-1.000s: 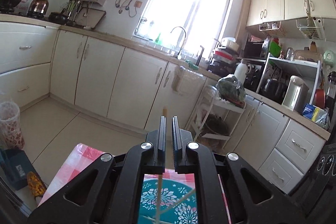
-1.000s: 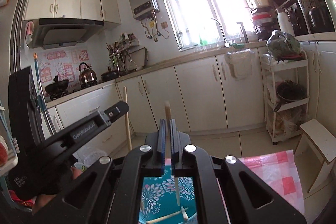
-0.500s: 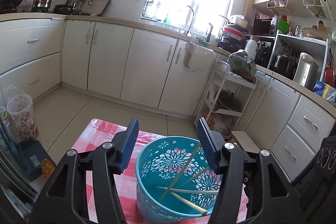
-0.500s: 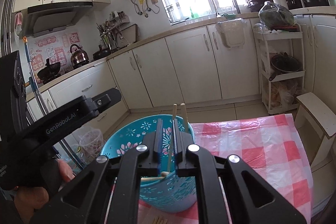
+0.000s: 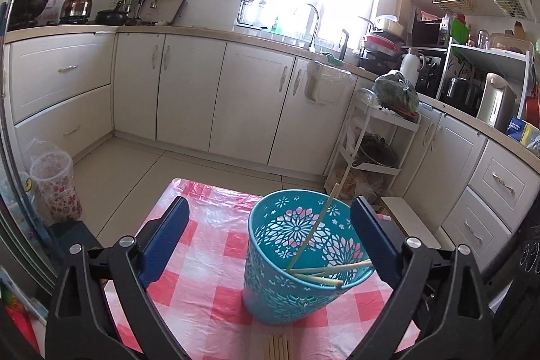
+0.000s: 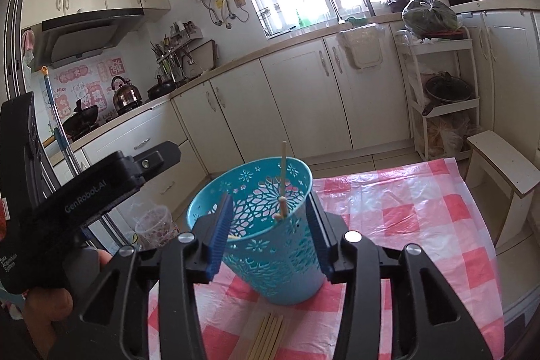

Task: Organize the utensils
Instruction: 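Withdraw the right gripper from the cup toward the stick bundle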

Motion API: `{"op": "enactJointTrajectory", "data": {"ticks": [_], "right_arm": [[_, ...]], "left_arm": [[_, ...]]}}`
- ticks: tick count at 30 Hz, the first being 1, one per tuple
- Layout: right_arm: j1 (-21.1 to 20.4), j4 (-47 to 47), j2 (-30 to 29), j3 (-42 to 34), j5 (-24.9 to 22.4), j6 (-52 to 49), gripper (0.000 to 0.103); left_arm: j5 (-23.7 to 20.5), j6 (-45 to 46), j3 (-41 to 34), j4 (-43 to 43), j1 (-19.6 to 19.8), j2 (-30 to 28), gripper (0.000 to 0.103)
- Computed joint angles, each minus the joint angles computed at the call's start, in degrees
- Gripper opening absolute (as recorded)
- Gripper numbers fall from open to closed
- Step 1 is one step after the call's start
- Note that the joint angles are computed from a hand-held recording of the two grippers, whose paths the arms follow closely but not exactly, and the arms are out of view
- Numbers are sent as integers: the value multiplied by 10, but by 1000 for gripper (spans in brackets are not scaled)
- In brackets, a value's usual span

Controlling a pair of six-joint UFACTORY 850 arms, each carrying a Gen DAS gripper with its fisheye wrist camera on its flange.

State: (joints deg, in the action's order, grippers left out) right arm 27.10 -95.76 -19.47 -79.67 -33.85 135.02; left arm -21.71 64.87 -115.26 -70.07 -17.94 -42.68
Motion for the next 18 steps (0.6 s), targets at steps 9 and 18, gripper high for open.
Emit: {"op": "enactJointTrajectory", "data": {"ticks": [9, 18], "right_arm": [[15, 99, 16, 28, -4, -58, 62], [31, 205, 4, 33, 16, -146, 63]], "left_arm": [[-8, -66, 47, 95, 10, 29, 95], [-12, -126, 87, 188, 18, 49, 95]]}}
